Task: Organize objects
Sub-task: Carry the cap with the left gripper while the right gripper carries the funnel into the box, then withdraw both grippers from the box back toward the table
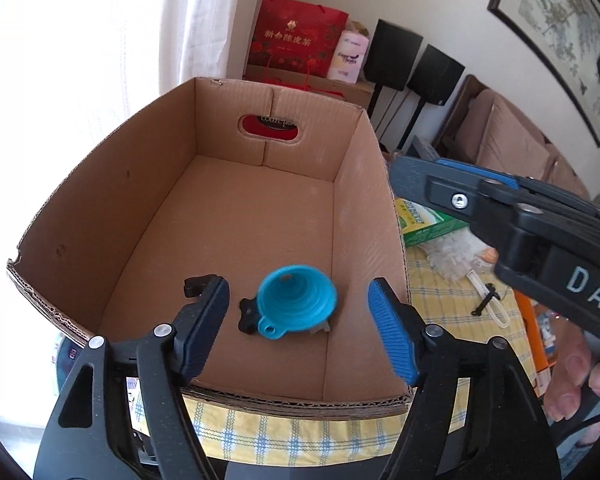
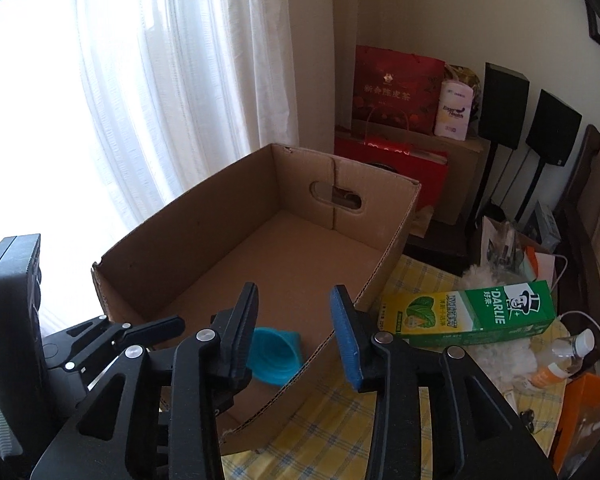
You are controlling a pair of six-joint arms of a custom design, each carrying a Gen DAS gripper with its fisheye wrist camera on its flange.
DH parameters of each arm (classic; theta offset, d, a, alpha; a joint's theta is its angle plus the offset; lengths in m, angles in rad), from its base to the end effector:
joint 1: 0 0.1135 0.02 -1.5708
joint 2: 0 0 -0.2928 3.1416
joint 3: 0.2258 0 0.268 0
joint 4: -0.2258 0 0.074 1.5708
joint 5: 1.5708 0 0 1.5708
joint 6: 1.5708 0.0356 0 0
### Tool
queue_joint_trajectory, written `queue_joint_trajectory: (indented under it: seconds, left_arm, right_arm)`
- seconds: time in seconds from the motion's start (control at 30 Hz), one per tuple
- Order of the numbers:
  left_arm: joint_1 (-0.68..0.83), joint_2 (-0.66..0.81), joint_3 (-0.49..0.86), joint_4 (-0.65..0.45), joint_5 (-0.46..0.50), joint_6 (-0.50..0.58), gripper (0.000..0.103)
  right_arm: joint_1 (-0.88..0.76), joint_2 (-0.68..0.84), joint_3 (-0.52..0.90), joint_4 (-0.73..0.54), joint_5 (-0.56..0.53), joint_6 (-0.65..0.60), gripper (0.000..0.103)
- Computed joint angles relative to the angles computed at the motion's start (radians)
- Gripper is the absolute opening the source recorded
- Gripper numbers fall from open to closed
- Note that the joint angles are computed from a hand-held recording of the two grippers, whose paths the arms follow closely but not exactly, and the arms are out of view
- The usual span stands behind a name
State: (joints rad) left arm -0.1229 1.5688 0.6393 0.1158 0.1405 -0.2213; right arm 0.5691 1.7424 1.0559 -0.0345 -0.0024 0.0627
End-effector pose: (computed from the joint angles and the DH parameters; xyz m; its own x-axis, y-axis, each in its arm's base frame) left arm 0.2959 -0.0416 0.1535 -0.7514 -0.1262 -0.6477 0.0532 0.9668 -0.2501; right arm 0.3305 0.2115 0.2105 -0.5889 -0.3023 -0.7496 -0.5045 0.8621 0.0486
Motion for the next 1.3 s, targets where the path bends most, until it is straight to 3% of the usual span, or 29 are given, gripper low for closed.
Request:
queue_joint_trajectory:
  seconds: [0.23,0.4,0.7,0.77,0.83,1.0,1.07,1.3]
  left_arm:
    - [0.011,-0.026,-0.009,0.003,0.059,-0.016,0.078]
    - [-0.038,-0.063,-0.026,0.021,0.025,-0.022,0.087]
    - [-0.153,-0.151,-0.063,0.055,-0.049,-0.017,0.089]
    - [-0.173,-0.163,-0.068,0.060,-0.061,-0.021,0.091]
    - [-0.189,-0.169,-0.073,0.075,-0.075,-0.034,0.101]
    - [-0.230,-0.174,-0.064,0.071,-0.111,-0.046,0.102]
    - [-0.248,-0.171,-0.056,0.068,-0.129,-0.052,0.103]
    - [-0.320,-0.146,-0.033,0.058,-0.179,-0.062,0.103]
  right_arm:
    - [-0.029,-0.093,-0.084,0.019,0.058,-0.015,0.057]
    - [-0.069,-0.153,-0.159,0.036,0.072,-0.025,0.065]
    - [-0.151,-0.243,-0.269,0.054,0.062,-0.033,0.074]
    - [-0.172,-0.264,-0.293,0.062,0.056,-0.029,0.081]
    - [-0.190,-0.284,-0.316,0.070,0.055,-0.024,0.084]
    - [-0.245,-0.329,-0.369,0.076,0.046,-0.036,0.092]
    - [-0.263,-0.346,-0.389,0.083,0.048,-0.037,0.102]
    - [-0.359,-0.401,-0.470,0.111,0.005,-0.038,0.103]
